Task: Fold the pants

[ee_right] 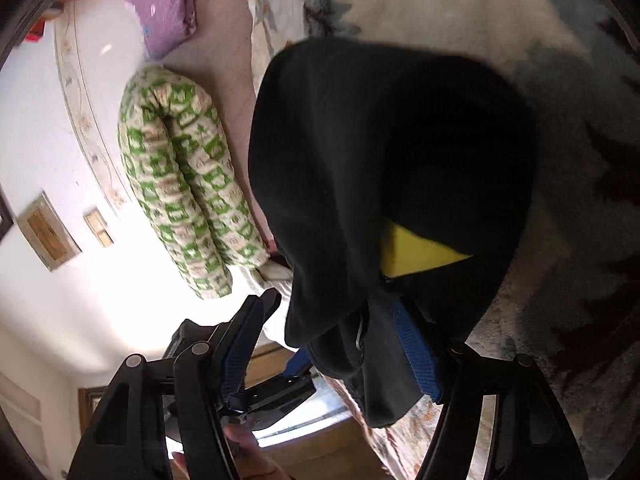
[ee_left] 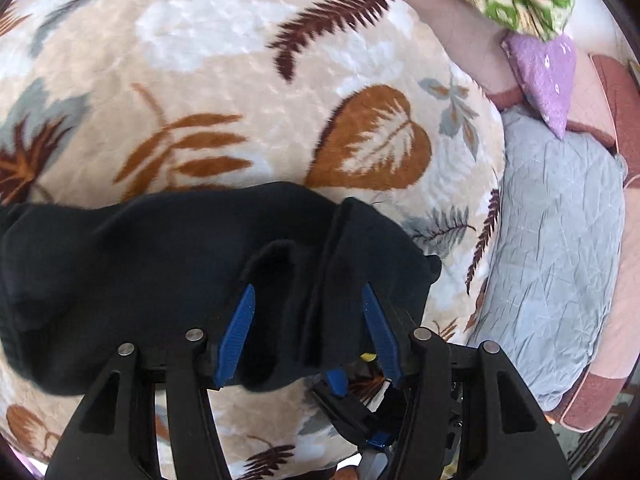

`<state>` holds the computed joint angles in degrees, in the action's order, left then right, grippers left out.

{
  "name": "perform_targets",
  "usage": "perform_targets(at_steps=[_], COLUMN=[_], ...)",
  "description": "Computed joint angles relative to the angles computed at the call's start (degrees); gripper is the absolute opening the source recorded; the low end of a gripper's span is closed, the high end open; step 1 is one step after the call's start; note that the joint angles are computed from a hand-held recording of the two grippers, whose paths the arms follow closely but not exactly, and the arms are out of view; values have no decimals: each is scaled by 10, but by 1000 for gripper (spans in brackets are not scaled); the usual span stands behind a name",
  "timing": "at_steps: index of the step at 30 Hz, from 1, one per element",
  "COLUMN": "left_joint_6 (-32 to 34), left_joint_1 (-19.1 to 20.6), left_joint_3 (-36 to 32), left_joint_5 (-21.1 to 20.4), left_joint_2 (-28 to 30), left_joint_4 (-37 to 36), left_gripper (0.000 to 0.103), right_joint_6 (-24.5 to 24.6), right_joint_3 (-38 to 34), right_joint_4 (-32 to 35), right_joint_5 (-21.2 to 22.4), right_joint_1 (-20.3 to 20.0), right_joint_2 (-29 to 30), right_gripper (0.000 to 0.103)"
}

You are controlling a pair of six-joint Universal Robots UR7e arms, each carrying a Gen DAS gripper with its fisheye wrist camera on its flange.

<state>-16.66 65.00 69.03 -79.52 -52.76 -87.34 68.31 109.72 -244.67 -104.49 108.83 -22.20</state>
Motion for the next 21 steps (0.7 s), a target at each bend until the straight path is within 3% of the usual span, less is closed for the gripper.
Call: perform_targets(at_steps=[4, 7, 9, 11, 13, 16, 19, 21], left_joint_6=[0, 3, 9, 11, 24, 57, 75, 70], left_joint_1=[0, 2, 7, 6, 1, -10, -26, -30], left_joint_3=[-12, -13, -13, -11, 1, 38, 79, 90], left_joint_5=[-19, -31, -52, -60, -70, -98, -45, 0], left_joint_2=[25, 28, 27, 23, 14, -9, -22, -18], left_joint_4=[10, 13, 9, 11, 3, -35, -72, -69], left_gripper=[55, 52, 31, 23, 14, 14, 14, 14], right_joint_6=[16, 20, 19, 10, -27, -108, -209, -240], right_joint_3=[2, 4, -3, 0, 9, 34, 45, 46], right_joint_4=[-28, -15, 0, 18, 42, 87, 132, 176], right_joint_5=[12, 21, 20, 14, 1, -65, -163, -205], right_joint_1=[-10, -16, -17, -17, -13, 14, 54, 67], right_joint_2=[7, 5, 7, 3, -12, -60, -107, -126], right_gripper=[70, 60, 39, 17, 16, 14, 13, 13])
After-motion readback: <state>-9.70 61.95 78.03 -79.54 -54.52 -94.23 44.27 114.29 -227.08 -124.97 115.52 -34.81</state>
